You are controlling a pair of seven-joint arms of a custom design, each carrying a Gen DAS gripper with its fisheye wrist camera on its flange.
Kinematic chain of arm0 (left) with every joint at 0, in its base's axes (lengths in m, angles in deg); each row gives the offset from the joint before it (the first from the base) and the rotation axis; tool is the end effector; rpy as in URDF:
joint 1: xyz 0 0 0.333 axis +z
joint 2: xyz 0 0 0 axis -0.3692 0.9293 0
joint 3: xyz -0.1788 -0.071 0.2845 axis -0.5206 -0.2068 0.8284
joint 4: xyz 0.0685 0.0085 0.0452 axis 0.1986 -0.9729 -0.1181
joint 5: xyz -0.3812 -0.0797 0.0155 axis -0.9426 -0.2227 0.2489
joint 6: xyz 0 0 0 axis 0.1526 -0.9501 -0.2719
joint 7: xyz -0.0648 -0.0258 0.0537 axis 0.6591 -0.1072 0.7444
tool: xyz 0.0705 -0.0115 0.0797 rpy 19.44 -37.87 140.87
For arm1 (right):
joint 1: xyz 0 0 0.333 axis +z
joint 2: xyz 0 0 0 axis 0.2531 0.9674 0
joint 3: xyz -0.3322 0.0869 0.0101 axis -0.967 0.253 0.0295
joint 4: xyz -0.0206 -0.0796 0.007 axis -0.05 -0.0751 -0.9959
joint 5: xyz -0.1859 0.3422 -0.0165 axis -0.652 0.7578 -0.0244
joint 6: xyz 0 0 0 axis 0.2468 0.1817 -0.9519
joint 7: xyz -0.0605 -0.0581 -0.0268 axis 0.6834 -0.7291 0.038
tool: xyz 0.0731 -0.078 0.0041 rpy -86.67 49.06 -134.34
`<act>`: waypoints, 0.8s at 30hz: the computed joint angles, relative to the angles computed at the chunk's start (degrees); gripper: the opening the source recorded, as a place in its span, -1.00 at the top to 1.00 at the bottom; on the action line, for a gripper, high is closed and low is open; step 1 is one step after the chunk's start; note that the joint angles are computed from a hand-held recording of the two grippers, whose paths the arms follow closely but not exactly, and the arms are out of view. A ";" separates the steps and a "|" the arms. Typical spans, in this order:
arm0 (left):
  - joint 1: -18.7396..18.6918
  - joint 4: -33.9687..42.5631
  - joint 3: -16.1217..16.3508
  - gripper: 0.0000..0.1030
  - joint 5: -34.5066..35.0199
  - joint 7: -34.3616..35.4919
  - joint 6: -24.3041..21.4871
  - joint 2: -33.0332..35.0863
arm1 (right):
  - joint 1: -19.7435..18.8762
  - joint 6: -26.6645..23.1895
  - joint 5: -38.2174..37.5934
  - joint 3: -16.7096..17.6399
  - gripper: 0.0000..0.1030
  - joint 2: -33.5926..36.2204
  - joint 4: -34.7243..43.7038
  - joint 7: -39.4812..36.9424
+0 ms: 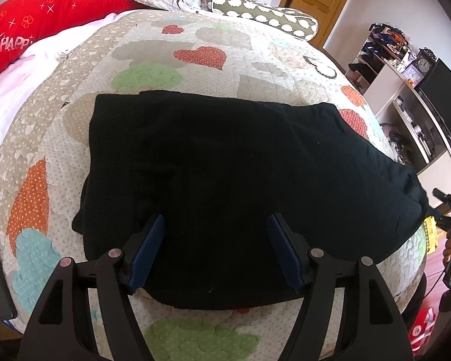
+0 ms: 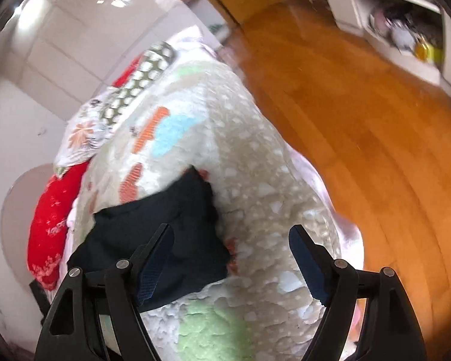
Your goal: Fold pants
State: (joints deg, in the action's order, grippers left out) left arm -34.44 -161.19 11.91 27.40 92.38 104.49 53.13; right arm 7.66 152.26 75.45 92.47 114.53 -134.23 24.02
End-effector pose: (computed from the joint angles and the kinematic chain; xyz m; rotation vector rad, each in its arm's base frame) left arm 0.6131 -0.1636 0.3549 -2.1979 1.6908 -0.6998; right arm 0.7019 -0.0252 0.3819 -1.5676 1.7963 -0.0225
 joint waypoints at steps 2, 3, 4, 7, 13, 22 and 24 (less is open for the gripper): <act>-0.43 0.38 0.38 -0.38 0.32 -0.39 -0.54 0.12 | 0.89 1.32 -1.97 -0.14 -0.57 -0.40 -0.04 -1.65; -0.62 0.52 0.56 -0.38 0.54 -0.70 -0.70 0.13 | 1.63 1.72 -3.71 -0.28 -0.57 -0.22 0.39 -2.22; -0.88 0.53 0.84 -0.38 0.88 -1.20 -0.68 0.04 | 2.45 2.05 -5.72 -0.59 -0.57 0.15 0.93 -2.06; -1.51 -0.45 1.98 -0.38 2.29 -3.04 0.76 -0.95 | 5.72 4.69 -13.43 -1.95 -0.57 1.95 2.62 -0.29; -4.55 -1.81 7.76 -0.38 10.53 -11.40 -1.09 -3.36 | 5.56 9.76 -20.11 5.02 -0.56 4.07 4.78 -8.45; 0.58 -2.50 5.69 -0.38 15.73 -17.86 -0.50 -3.77 | 12.86 -1.47 -27.33 6.09 0.02 15.24 21.38 -14.86; 1.45 -2.24 5.07 -0.38 15.88 -17.94 -0.78 -3.57 | 13.81 -3.59 -27.75 6.61 0.02 18.21 26.04 -14.79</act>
